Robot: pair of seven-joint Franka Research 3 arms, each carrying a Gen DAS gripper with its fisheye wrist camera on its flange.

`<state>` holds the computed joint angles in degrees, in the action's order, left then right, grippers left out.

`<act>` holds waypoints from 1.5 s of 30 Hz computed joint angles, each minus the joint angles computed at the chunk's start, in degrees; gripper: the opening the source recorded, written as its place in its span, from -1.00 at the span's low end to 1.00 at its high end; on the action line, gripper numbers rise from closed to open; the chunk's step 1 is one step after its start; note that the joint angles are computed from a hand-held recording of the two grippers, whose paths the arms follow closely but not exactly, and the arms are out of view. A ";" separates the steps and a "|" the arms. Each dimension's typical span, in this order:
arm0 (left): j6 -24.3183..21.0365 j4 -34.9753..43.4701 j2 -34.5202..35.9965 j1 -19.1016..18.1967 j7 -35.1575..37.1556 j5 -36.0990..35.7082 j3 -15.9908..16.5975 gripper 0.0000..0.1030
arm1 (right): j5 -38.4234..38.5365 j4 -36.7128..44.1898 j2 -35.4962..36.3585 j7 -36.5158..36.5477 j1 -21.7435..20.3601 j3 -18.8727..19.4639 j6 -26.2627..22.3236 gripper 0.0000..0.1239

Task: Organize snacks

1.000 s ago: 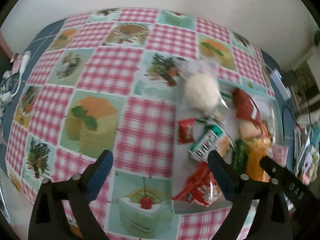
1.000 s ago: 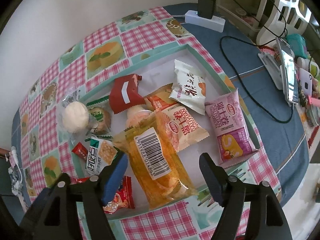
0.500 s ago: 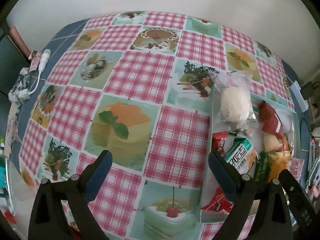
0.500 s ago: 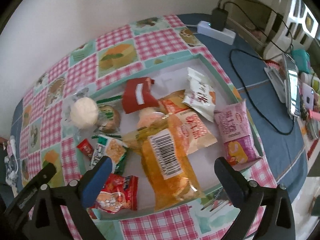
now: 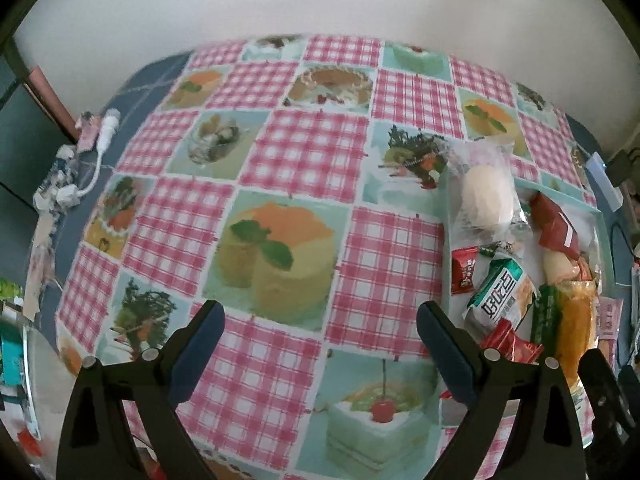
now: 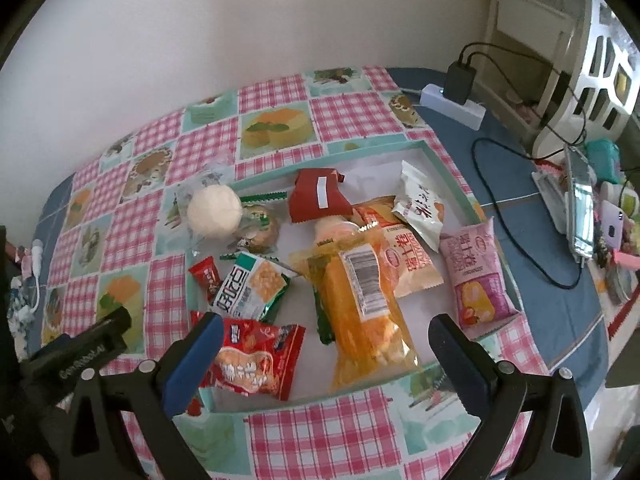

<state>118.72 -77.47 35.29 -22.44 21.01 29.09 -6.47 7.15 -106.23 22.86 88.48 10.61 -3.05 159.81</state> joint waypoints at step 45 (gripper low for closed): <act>7.59 -19.15 -13.43 0.34 -9.91 10.01 -2.21 0.88 | 1.39 -14.29 -9.10 -2.48 0.99 0.42 10.06 0.66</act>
